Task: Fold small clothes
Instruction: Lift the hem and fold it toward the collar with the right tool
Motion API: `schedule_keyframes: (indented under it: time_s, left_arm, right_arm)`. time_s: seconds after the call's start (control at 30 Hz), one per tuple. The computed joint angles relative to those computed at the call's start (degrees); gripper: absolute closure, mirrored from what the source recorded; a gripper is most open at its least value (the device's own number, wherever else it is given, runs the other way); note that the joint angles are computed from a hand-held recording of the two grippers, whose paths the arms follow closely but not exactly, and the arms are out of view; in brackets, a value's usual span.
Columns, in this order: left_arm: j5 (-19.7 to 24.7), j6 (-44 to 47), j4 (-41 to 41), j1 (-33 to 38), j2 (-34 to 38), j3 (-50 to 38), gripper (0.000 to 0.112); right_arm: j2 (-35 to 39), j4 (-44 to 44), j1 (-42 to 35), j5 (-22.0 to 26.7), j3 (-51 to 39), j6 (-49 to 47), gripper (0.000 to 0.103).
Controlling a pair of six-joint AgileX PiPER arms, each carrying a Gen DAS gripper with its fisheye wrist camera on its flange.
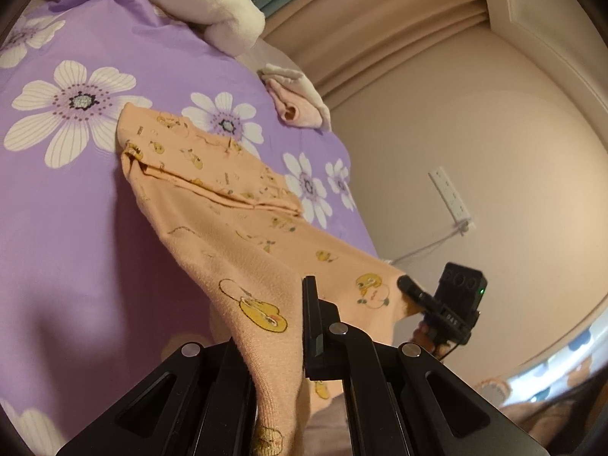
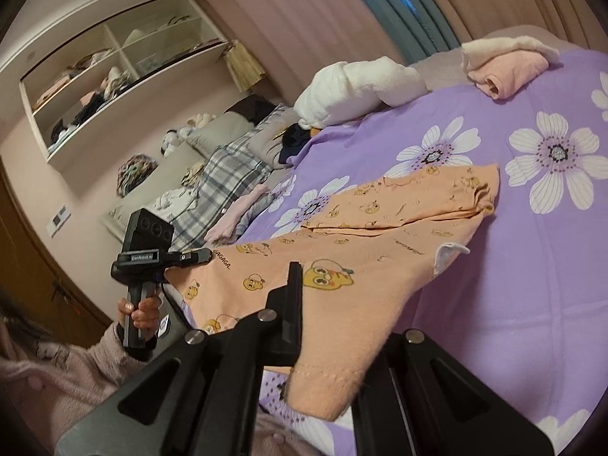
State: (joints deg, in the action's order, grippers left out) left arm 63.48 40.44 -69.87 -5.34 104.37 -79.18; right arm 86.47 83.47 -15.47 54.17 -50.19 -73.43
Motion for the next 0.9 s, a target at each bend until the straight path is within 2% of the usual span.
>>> schedule_keyframes:
  time_s: [0.2,0.37,0.43,0.53,0.7,0.77,0.9]
  left_arm:
    - [2.78,-1.21,2.65,0.75,-4.98,2.09,0.112]
    - [3.83,-2.74,1.2,1.26,-3.14,-0.56,0.112]
    - [3.48,-4.47,0.34,1.35,-0.4,-3.09,0.112]
    - [2.54,-6.83,-0.32,1.06,4.72,-8.68,0.112]
    - [0.53,-13.89,0.17,0.38,15.39,-21.3,0.112]
    - [0.68,-18.71,0.74,0.24,21.31,-28.76,0.112]
    - [1.62,-31.97,6.67,-0.82,33.51,-47.47,0.112]
  right_arm:
    - [-6.54,-5.31,-0.91,3.86,1.26,0.6,0.1]
    - [-5.81,-5.44,-1.55,4.86,-0.06,1.09,0.099]
    - [-3.11,-4.51,-1.97,4.55,-1.3,2.09,0.098]
    - [3.27,-4.83,-1.94,3.42,-5.98,8.57,0.097]
    - [12.22,-4.93,-0.7,0.88,-15.06,15.63,0.097]
    - [15.45,-5.8,-0.19,-0.39,-19.01,19.41,0.097]
    - [26.33,-12.26,0.83,-1.44,-33.35,32.98,0.097]
